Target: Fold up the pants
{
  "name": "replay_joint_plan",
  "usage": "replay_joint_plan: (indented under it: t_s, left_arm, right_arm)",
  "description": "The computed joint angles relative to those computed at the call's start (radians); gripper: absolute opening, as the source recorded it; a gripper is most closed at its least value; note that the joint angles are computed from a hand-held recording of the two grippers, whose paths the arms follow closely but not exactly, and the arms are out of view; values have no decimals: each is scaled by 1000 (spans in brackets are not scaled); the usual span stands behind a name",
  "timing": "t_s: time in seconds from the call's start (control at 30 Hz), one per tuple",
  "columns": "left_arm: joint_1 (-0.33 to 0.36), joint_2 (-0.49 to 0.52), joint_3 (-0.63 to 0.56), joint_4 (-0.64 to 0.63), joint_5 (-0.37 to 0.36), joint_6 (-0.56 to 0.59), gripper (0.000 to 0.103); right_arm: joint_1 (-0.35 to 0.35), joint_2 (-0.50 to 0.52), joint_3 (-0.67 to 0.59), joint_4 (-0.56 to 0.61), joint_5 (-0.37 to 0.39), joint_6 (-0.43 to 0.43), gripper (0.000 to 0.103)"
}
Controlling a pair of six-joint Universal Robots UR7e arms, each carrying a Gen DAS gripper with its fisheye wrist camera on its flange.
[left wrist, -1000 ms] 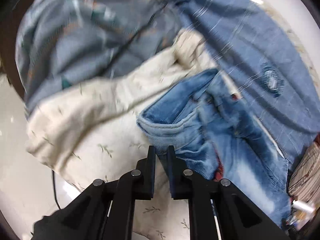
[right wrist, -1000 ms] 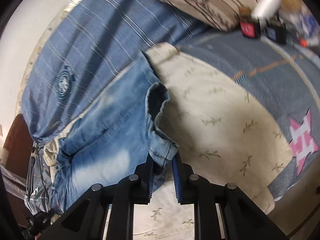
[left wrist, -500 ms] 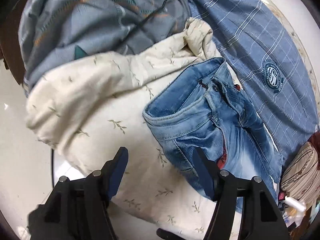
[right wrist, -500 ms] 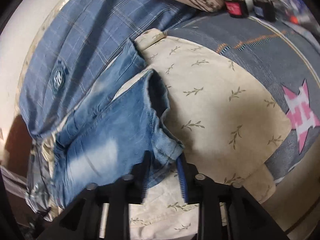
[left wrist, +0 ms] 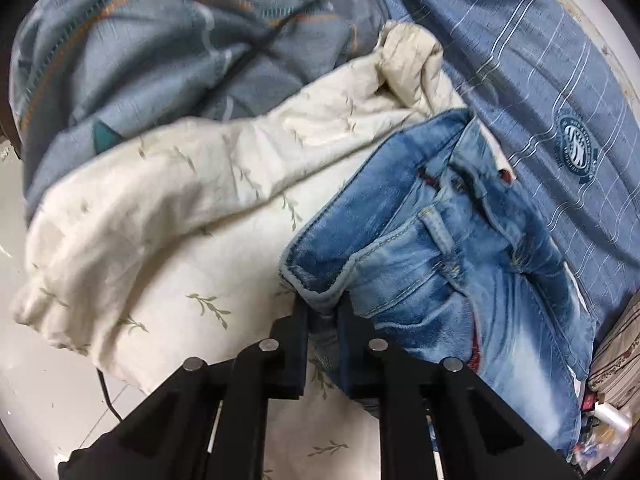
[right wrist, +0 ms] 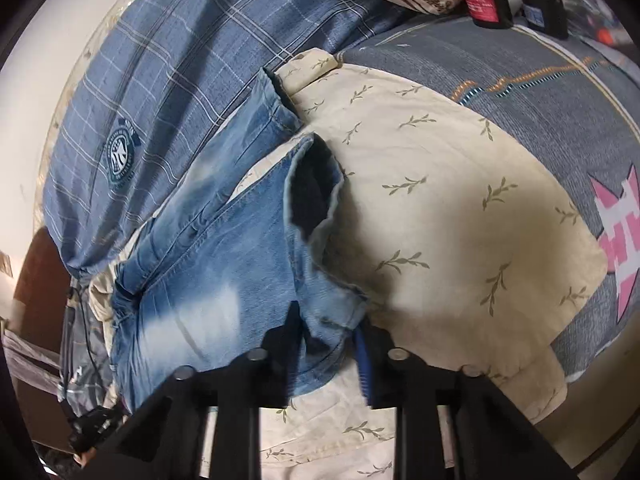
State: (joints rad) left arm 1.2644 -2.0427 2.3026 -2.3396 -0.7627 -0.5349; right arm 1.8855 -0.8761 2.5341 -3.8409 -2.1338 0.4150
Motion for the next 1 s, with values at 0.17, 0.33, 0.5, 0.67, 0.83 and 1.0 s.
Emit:
replay_joint_plan:
  t_s: [0.17,0.33,0.5,0.67,0.83,1.0]
  left_arm:
    - [-206,-152,47,106,154,-63,11]
    - [-299,-266,66,332,200,-200,11]
    - [-136,-162,35,320,124,-183,17]
    - [-270,-266,-9,601,269,-431,44]
    - [-434,-301,10,576,368,-354,54]
    - [-333,-146,47,189,202,-3,56]
  right_arm:
    - [90,-33,-30,53,-103,-13,17]
    - [109,-61,-18,119,-148,2,21]
    - [2,-68,30,141,-75,79,49]
    - [137,-92,-1,143,-271,83,57]
    - [241,-65,-75,60,-362,-32,60]
    - [104,-68,-99,174,-73,-85,61]
